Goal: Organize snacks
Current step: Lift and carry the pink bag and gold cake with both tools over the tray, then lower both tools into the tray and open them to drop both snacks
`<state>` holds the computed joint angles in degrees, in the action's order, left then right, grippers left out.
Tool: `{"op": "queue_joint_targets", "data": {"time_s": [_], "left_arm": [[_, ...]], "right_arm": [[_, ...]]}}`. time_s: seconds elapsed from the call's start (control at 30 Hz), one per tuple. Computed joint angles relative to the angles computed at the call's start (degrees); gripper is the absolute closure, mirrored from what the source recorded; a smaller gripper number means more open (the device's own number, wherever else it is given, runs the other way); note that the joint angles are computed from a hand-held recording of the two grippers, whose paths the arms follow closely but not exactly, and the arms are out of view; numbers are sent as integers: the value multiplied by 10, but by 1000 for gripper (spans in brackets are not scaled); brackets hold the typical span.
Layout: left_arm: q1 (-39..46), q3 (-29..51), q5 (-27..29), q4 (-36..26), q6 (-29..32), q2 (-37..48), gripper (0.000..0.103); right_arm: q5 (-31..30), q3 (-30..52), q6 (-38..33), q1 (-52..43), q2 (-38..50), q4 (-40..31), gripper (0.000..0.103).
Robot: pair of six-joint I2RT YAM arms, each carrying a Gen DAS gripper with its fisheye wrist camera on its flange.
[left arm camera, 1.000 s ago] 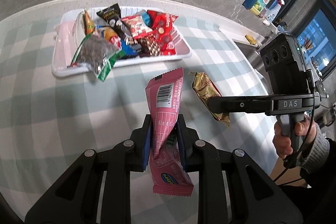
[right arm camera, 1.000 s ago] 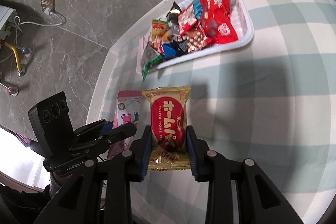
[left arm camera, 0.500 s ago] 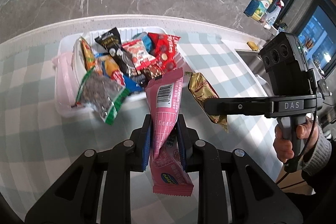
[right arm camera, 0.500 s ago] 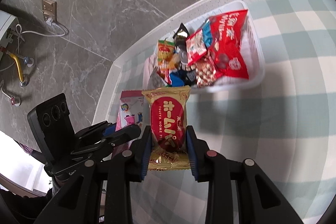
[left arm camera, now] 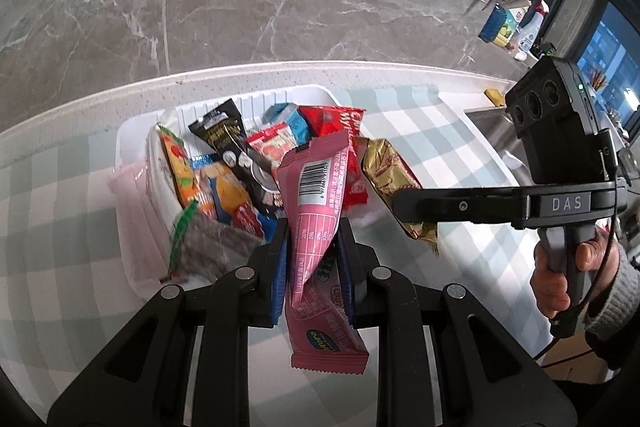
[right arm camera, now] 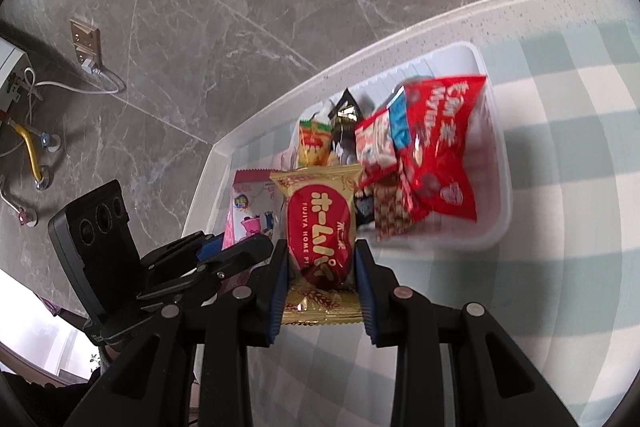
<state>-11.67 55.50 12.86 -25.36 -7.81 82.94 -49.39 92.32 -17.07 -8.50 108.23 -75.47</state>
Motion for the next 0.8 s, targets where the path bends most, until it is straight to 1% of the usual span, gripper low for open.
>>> {"op": "queue_joint_targets", "data": {"time_s": [0.43, 0.63, 0.8], "left_arm": [[39, 72, 13, 11, 20, 86, 83], [57, 104, 17, 15, 20, 123, 83], [62, 125, 16, 18, 21, 147, 83]], "right_arm": [[21, 89, 87, 44, 63, 66, 69], [34, 127, 113, 56, 95, 84, 69], [51, 150, 121, 66, 113, 94, 69]]}}
